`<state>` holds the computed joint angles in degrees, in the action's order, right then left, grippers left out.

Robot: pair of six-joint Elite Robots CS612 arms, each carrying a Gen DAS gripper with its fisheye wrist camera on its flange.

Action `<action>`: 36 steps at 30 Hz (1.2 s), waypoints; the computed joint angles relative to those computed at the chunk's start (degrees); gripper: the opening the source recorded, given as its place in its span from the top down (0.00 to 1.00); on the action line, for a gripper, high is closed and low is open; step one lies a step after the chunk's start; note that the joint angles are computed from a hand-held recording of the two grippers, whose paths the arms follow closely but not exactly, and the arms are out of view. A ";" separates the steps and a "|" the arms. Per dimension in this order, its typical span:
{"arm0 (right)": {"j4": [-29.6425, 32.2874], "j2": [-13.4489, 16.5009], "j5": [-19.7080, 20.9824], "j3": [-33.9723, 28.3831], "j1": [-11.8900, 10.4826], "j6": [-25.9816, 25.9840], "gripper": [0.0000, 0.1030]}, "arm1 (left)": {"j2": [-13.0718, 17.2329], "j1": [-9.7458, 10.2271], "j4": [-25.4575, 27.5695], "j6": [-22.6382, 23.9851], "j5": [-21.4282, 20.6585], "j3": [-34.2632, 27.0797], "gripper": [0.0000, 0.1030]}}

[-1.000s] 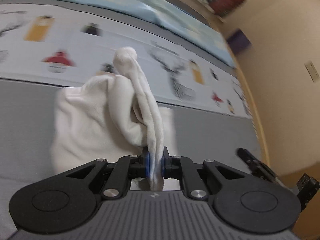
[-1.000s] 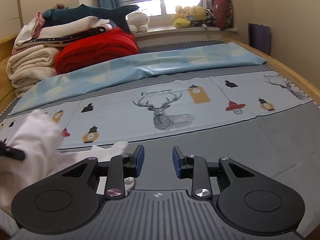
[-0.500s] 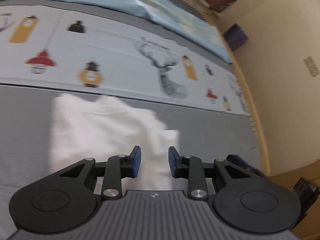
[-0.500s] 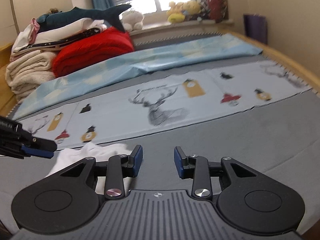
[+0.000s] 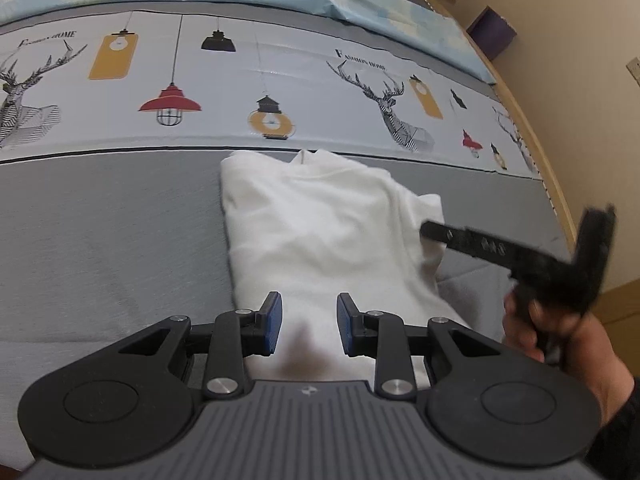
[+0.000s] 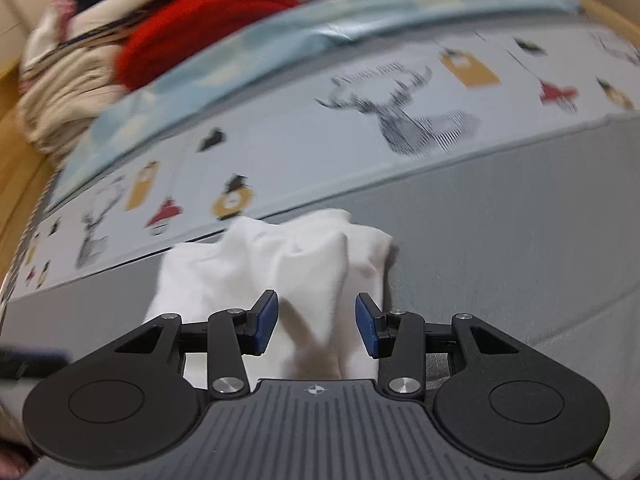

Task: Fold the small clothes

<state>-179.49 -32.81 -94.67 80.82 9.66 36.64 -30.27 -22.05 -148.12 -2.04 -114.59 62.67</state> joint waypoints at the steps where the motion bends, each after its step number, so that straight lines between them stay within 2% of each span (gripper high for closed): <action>1: 0.88 0.39 -0.41 -0.65 0.00 1.61 0.59 | -0.05 0.13 0.07 0.42 0.05 0.09 0.69; 2: 1.15 0.67 -0.18 -1.06 -0.07 2.54 0.68 | -0.08 0.24 0.18 0.95 0.05 0.16 0.69; 3: 0.35 1.01 0.97 -1.32 -0.24 2.73 0.94 | -0.16 0.29 0.31 1.45 0.03 0.30 0.69; 4: -1.03 1.31 0.40 -1.58 -0.11 2.45 0.95 | -0.16 0.30 0.81 2.35 -0.02 0.27 0.69; 7: -8.30 2.37 -6.48 -2.20 0.85 2.02 0.95 | -0.25 -0.16 2.79 6.52 0.35 0.30 0.69; 9: -4.99 2.54 -8.52 -3.00 0.92 3.08 0.94 | -0.30 -0.53 3.87 9.29 0.16 0.41 0.69; 11: 3.81 2.55 -9.63 -4.68 1.10 2.42 0.85 | -0.30 -0.98 4.77 11.71 0.02 0.41 0.69; 12: 5.29 2.57 -10.12 -5.04 1.22 1.55 0.80 | -0.30 -1.20 4.96 12.63 -0.16 0.42 0.69; 15: 3.39 1.87 -11.70 -3.90 1.78 -4.02 0.75 | 0.06 -1.52 5.20 14.13 -1.34 0.09 0.69; 16: 2.57 1.37 -10.67 -2.98 1.71 -4.92 0.75 | 0.37 -1.53 4.96 14.22 -2.08 -0.03 0.69; 18: 1.70 -0.04 -5.90 -0.59 1.05 -5.79 0.74 | 1.14 -1.80 6.94 14.23 -1.78 -0.91 0.69; 20: 1.43 -1.52 -0.35 1.82 0.12 -6.53 0.69 | 1.93 -2.54 8.47 15.36 0.92 -1.63 0.69; 22: 2.63 -3.02 6.15 4.16 -0.79 -8.36 0.58 | 2.93 -3.13 11.94 16.94 2.27 -2.98 0.69; 24: 6.69 -4.10 10.06 5.34 -1.09 -11.90 0.58 | 3.38 -4.18 14.00 19.38 6.16 -3.39 0.69; 25: 9.09 -4.44 10.32 5.58 -0.94 -14.56 0.60 | 3.43 -4.58 14.37 20.39 7.19 -3.30 0.69; 26: 10.78 -4.73 11.05 5.82 -0.80 -16.97 0.67 | 3.42 -4.87 14.73 21.19 7.61 -3.23 0.69; 27: 11.22 -4.96 12.66 6.27 -0.92 -18.77 0.87 | 3.31 -5.06 14.82 21.78 7.49 -3.12 0.69; 28: 10.56 -5.24 14.27 6.96 -1.11 -20.45 0.97 | 3.19 -5.06 14.51 21.70 6.83 -3.04 0.69; 31: 7.02 -6.11 17.07 8.97 -1.78 -21.35 0.97 | 2.85 -4.44 11.72 20.33 2.79 -2.61 0.69; 32: 7.38 -6.29 17.38 9.24 -1.99 -20.81 0.97 | 2.87 -4.39 11.78 20.47 2.69 -2.64 0.69; 36: 17.99 -5.93 14.29 7.07 -1.78 -23.03 0.96 | 3.67 -5.31 17.69 24.32 10.01 -3.49 0.71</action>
<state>-161.50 -38.75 -80.39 87.89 7.88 13.61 -26.61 -27.35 -130.42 22.28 -104.58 59.18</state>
